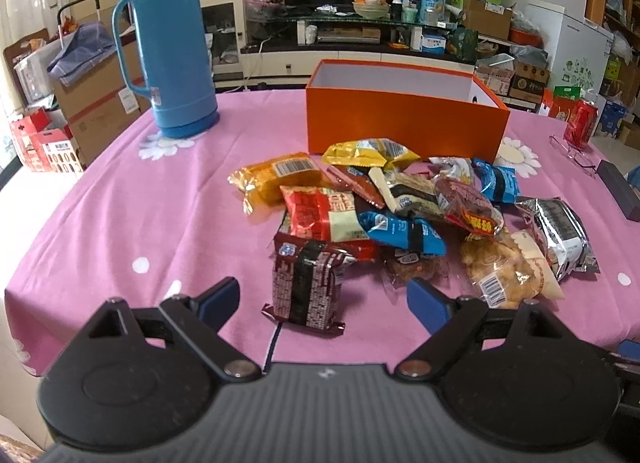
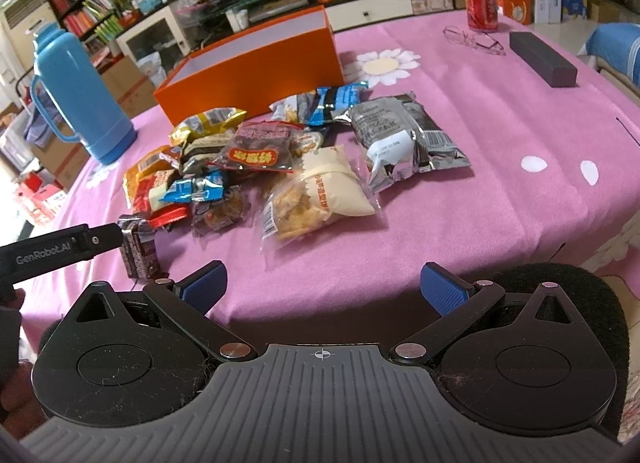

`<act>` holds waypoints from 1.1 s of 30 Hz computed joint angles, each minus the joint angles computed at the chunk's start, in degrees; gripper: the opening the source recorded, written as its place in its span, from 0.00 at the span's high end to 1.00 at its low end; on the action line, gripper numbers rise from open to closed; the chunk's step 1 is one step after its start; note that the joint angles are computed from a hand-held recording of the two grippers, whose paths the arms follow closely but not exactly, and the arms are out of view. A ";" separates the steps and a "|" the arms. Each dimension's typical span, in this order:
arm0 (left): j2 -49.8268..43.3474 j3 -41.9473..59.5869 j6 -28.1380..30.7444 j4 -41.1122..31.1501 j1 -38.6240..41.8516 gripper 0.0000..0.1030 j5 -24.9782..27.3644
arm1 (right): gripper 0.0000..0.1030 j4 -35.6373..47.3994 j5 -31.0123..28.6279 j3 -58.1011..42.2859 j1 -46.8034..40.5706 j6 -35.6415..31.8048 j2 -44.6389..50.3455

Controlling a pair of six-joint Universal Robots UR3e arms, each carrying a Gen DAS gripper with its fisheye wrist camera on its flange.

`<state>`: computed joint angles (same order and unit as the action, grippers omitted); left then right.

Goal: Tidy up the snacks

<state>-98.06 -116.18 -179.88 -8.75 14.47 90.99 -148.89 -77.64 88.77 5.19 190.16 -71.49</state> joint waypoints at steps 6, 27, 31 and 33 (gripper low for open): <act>-2.07 1.72 0.29 -1.00 -0.34 0.14 -0.09 | 0.09 0.90 -0.82 -2.19 0.60 -0.75 1.77; -13.19 11.79 0.10 -5.05 0.66 0.14 -0.52 | 0.09 3.01 -4.44 -22.41 -2.93 -0.74 16.28; -15.08 13.07 0.37 -4.38 0.33 0.14 -0.39 | 0.09 4.91 -3.71 -30.52 -4.30 0.79 23.25; -16.00 13.66 0.34 -3.91 0.23 0.14 -1.16 | 0.09 6.17 -3.54 -33.58 -4.47 0.83 25.98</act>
<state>-114.06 -102.52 -179.54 -12.67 14.70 89.83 -142.72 -81.18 55.19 0.72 190.99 -45.51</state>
